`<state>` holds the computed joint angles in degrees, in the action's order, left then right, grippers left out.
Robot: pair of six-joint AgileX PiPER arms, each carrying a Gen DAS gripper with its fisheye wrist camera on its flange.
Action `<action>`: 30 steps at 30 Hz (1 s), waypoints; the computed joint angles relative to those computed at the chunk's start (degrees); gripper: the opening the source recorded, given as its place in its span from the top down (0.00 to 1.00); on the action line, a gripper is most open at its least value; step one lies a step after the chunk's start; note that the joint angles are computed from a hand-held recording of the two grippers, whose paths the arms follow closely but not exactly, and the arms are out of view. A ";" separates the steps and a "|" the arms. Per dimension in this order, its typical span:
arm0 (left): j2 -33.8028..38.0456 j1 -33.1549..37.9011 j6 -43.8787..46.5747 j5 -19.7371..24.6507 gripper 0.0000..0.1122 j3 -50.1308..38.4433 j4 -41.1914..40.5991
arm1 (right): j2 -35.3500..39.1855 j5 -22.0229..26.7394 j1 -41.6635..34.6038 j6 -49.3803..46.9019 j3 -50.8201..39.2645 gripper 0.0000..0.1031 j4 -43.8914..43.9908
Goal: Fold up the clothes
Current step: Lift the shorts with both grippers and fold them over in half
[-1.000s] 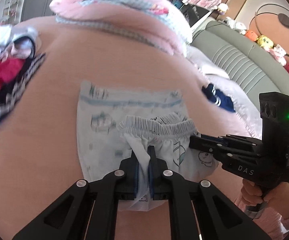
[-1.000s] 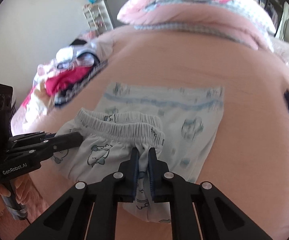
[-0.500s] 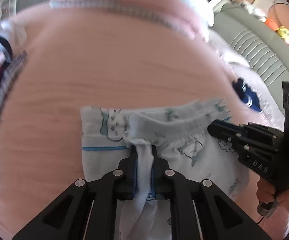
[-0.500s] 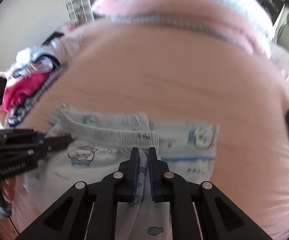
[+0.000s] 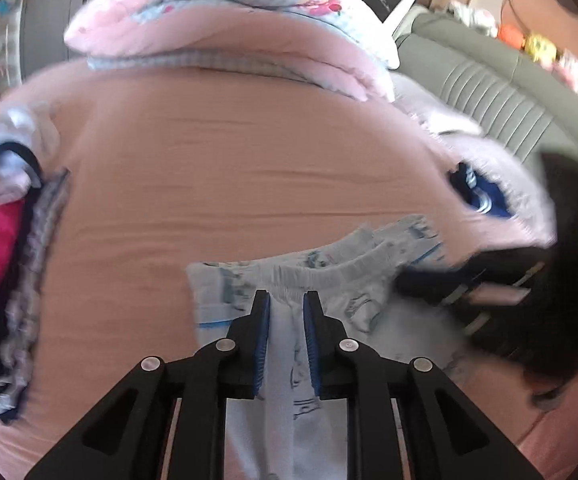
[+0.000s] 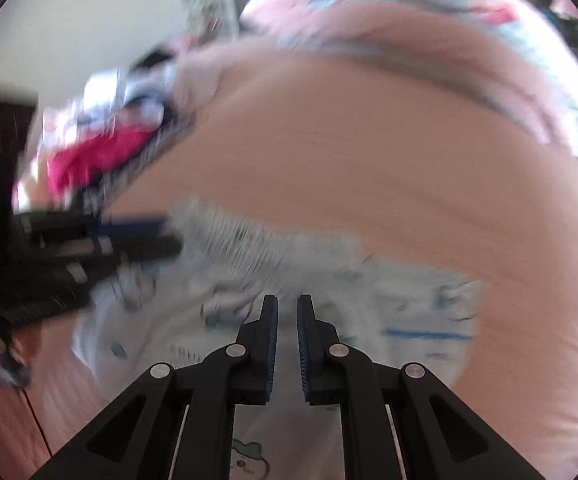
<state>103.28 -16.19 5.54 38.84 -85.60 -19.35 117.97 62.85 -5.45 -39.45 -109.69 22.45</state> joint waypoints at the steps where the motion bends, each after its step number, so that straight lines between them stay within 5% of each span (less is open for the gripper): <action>1: 0.99 -0.08 0.24 0.68 0.87 -0.98 0.38 | 0.82 -0.84 1.03 0.84 -0.05 0.92 -2.70; 4: 4.25 -1.82 -5.47 1.97 0.87 -4.94 9.28 | 0.86 -5.43 1.85 2.34 2.08 0.98 -5.20; 8: 7.54 -0.97 -5.13 0.52 0.84 -7.59 7.92 | -0.91 -11.57 1.08 9.13 4.31 0.99 -6.62; 13: 7.41 -1.91 -8.00 3.43 0.84 -10.88 12.68 | -2.73 -13.45 -0.04 10.04 6.57 0.97 -5.16; 18: -0.18 -1.06 -4.54 -2.76 0.84 -2.50 8.00 | -2.26 -8.25 -1.90 7.11 1.74 0.92 2.53; 22: 3.61 -2.41 1.68 -0.99 0.85 -4.89 1.46 | 5.29 1.34 -0.43 7.90 -9.02 0.90 2.41; 26: 10.52 -3.05 -1.43 5.96 0.85 -12.62 7.57 | 7.55 2.07 -0.26 8.79 -10.99 0.92 -1.35; 30: 6.50 -1.79 -10.45 5.04 0.85 -10.39 16.27 | 3.41 -2.63 -3.36 7.66 -6.09 0.90 -1.16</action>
<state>109.78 -17.98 -4.91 43.88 -95.99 -3.07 121.38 60.21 -8.80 -31.79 -115.78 21.29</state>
